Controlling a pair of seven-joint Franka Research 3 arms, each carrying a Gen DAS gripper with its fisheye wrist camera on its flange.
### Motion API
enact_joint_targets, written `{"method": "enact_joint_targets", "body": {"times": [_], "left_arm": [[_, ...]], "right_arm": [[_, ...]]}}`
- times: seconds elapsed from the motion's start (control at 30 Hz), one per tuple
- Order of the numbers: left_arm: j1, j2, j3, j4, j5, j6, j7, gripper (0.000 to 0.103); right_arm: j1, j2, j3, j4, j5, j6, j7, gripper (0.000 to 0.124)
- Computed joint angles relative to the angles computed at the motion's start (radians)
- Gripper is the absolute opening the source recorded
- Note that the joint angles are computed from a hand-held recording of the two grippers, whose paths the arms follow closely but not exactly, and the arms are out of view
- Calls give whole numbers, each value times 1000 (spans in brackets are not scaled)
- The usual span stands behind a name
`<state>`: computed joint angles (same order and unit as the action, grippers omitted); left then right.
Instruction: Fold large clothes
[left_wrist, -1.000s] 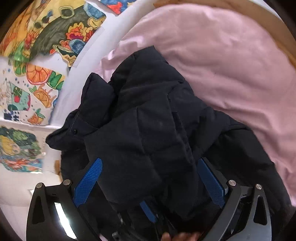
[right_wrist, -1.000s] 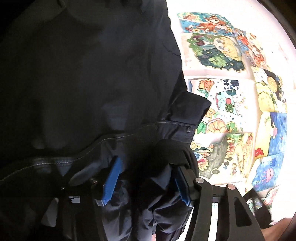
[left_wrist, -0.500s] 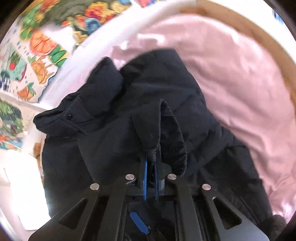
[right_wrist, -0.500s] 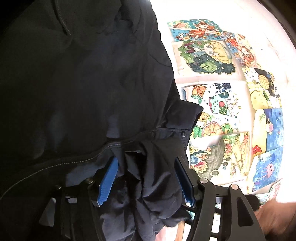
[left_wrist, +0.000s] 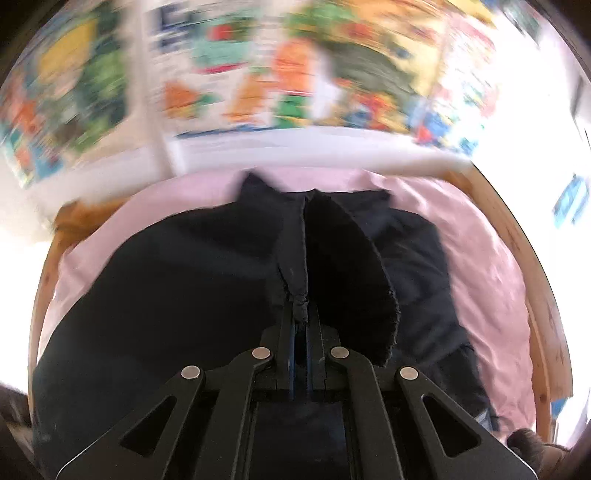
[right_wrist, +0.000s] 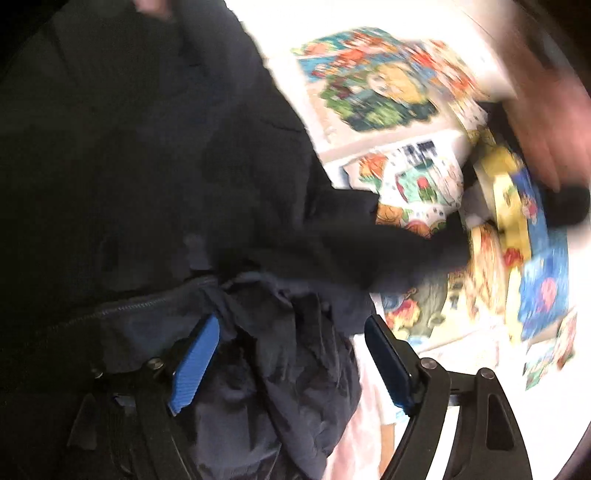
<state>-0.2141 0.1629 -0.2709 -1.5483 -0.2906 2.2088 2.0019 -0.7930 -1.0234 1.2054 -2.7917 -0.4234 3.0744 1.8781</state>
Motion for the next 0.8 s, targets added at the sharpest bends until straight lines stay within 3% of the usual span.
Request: {"method": "enact_joint_targets", "body": {"times": [0.17,0.27,0.37,0.43,0.57,0.67,0.8], "left_arm": [[70,8,53,-61,-3,-21,-26,4],[106,4,63,-115,-25,-8,-33,16],[133,-31,73,-187,-37,57,-9,33],[152,-48,82,-216,-75,91,9,48],[168,-91,96,-260,-120,128,34,50],[147,-109,90,-319,-62,186,48,51],[122,-104,86,-385,-2,266,-23,51]], "right_arm": [[116,185,-225,-25,67,-52,20,81],[184,282,-397,-32,121,-65,63,81],[194,351,-499,-24,145,-63,113,81],[149,389,-496,-5,125,-66,150,81],[93,522,-516,49,101,-117,208,81],[72,599,-521,79,63,-143,248,83],[46,598,-497,82,-28,-144,316,87]]}}
